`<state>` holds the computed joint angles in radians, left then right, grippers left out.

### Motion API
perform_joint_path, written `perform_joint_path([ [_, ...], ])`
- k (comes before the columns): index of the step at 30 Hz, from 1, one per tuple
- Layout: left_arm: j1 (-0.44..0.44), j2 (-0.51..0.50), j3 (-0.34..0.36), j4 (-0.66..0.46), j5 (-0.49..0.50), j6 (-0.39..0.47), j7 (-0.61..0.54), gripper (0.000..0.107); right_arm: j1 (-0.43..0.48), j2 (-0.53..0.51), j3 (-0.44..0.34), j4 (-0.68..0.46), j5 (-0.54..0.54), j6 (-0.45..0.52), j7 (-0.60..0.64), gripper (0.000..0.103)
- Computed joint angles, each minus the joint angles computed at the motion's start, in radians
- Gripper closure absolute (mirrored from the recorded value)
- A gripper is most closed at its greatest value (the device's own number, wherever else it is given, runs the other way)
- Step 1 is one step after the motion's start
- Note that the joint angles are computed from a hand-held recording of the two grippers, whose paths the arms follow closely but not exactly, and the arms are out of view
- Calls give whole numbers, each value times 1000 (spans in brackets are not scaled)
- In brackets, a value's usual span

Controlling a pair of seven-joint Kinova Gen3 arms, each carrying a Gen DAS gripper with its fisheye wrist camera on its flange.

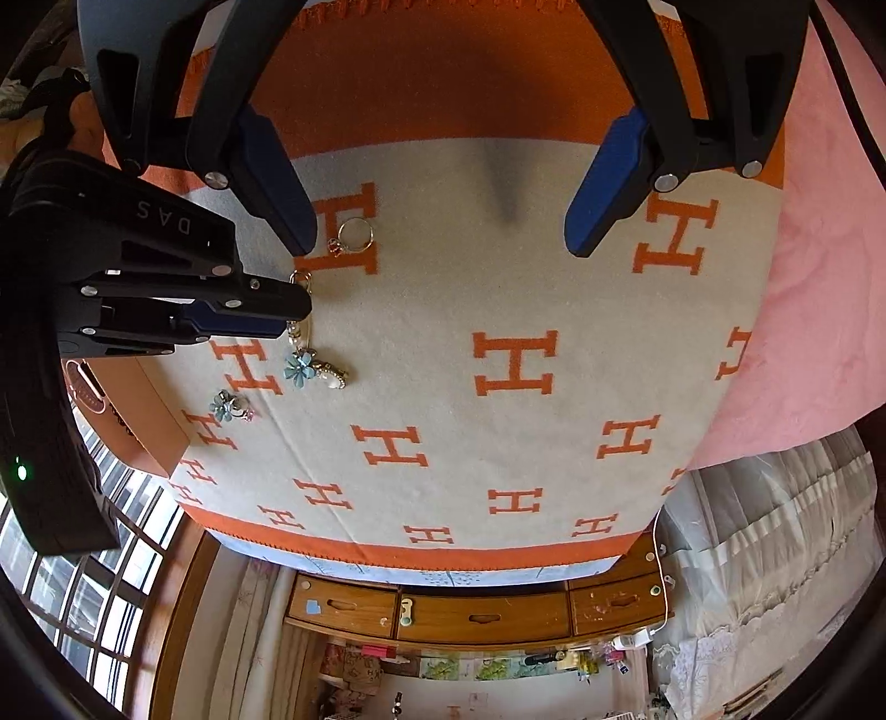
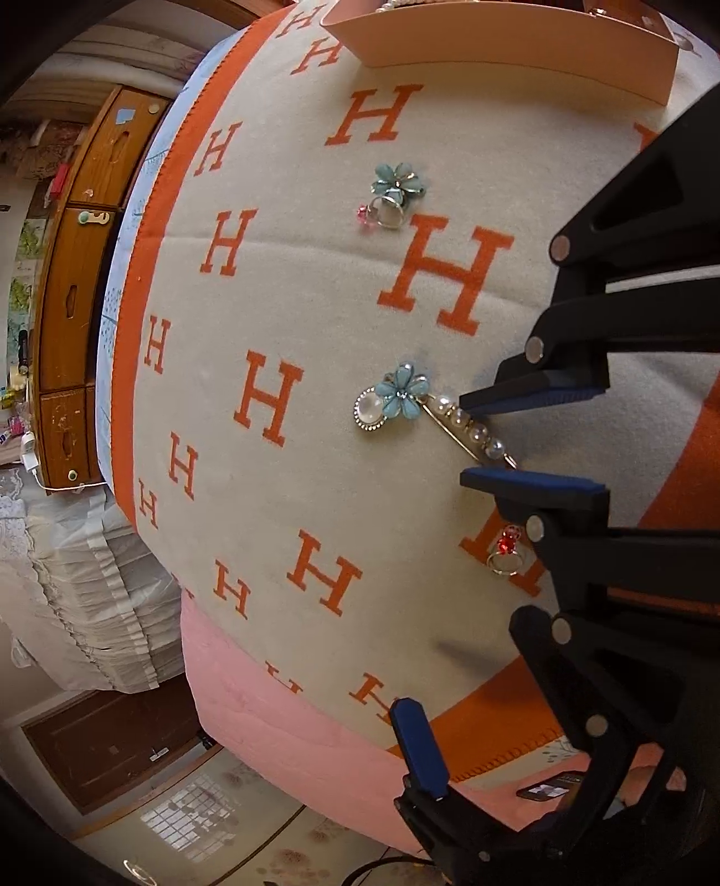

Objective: Organize jewelry
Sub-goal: 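Grasp the gold pearl-drop pin with the right tool while the left grasps the pearl button brooch, then carry the pearl pin to the pink box with the right tool while the left carries the brooch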

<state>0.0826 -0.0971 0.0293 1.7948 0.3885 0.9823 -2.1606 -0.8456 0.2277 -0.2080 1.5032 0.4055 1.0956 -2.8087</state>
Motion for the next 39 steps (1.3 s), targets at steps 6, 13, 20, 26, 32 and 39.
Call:
perform_joint_path([
  [6, -4, 26, 6, -38, -5, 5, -13, 18, -19, -22, -3, 39, 55, 19, -36, 95],
  [13, 45, 117, 66, -112, -85, -4, -23, 18, 36, -111, -13, 158, 62, -44, -186, 95],
  [20, 96, 249, 108, -231, -136, 63, -7, 54, 83, -179, -64, 242, 54, -96, -237, 95],
  [26, 118, 278, 125, -268, -147, 75, -15, 56, 123, -231, -96, 302, 34, -142, -264, 95],
  [32, 134, 291, 127, -287, -160, 79, 5, 75, 165, -274, -120, 356, 22, -203, -280, 95],
  [39, 145, 268, 126, -255, -173, 37, 24, 92, 198, -304, -147, 396, 20, -250, -297, 95],
])
